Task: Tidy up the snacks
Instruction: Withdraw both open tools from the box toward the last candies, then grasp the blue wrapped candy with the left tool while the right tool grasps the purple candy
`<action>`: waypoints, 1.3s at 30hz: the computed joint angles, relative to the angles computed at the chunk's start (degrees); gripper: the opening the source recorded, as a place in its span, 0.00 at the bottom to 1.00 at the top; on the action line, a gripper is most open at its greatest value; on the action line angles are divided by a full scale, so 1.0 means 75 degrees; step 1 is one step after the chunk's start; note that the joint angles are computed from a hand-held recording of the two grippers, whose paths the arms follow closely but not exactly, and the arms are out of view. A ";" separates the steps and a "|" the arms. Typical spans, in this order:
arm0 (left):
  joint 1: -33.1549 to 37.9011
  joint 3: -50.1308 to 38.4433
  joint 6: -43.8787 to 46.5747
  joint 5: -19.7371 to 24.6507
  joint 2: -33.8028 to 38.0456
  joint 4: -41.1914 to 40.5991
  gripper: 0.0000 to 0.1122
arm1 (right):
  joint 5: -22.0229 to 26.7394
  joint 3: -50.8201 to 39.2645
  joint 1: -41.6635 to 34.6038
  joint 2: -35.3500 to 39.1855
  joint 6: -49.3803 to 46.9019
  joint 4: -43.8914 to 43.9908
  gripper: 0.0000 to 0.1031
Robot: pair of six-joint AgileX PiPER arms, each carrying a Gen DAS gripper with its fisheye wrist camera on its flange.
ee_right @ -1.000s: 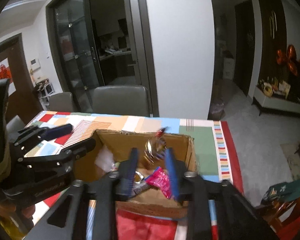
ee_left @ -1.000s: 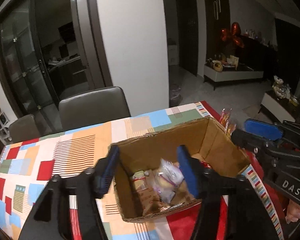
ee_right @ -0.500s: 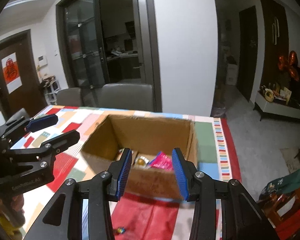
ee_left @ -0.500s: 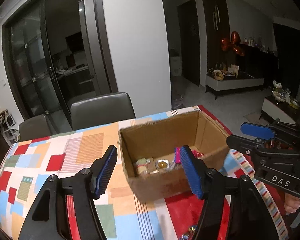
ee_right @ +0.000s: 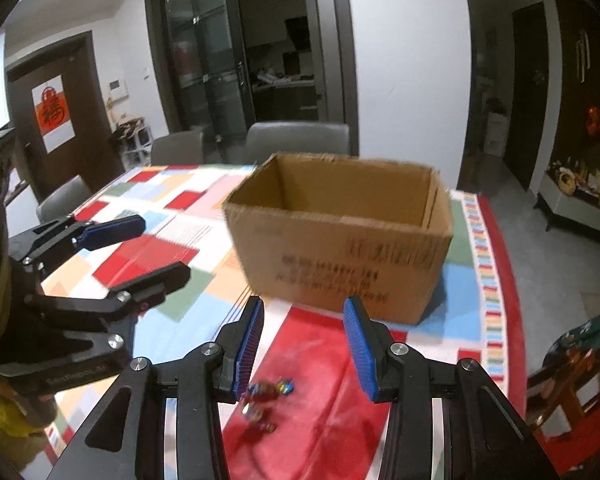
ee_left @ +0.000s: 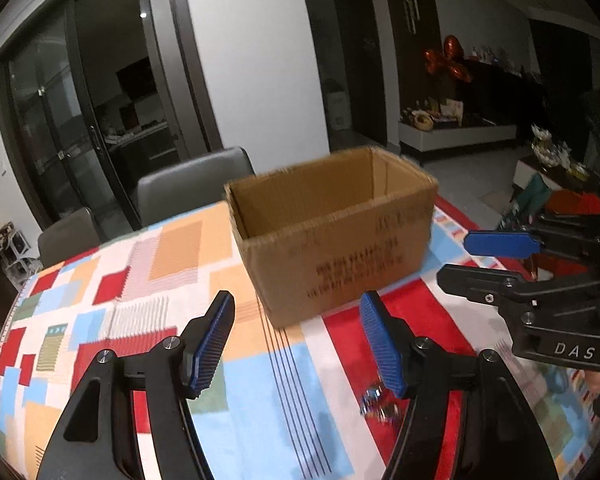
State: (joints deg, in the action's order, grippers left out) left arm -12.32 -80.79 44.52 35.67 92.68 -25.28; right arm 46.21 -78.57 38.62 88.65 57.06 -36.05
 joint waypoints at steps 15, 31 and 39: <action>0.0398 0.1487 0.2615 0.0126 0.0061 -0.1204 0.52 | -0.0629 0.1104 0.0537 0.0508 0.0055 0.0733 0.41; 0.0391 0.0219 0.3392 0.1952 0.1803 -0.1409 0.38 | -0.1643 0.1355 0.0125 0.1281 -0.1585 0.2298 0.38; 0.0176 -0.0612 0.2615 0.2443 0.2605 -0.1190 0.29 | -0.2033 0.1285 -0.0098 0.1638 -0.2182 0.2846 0.33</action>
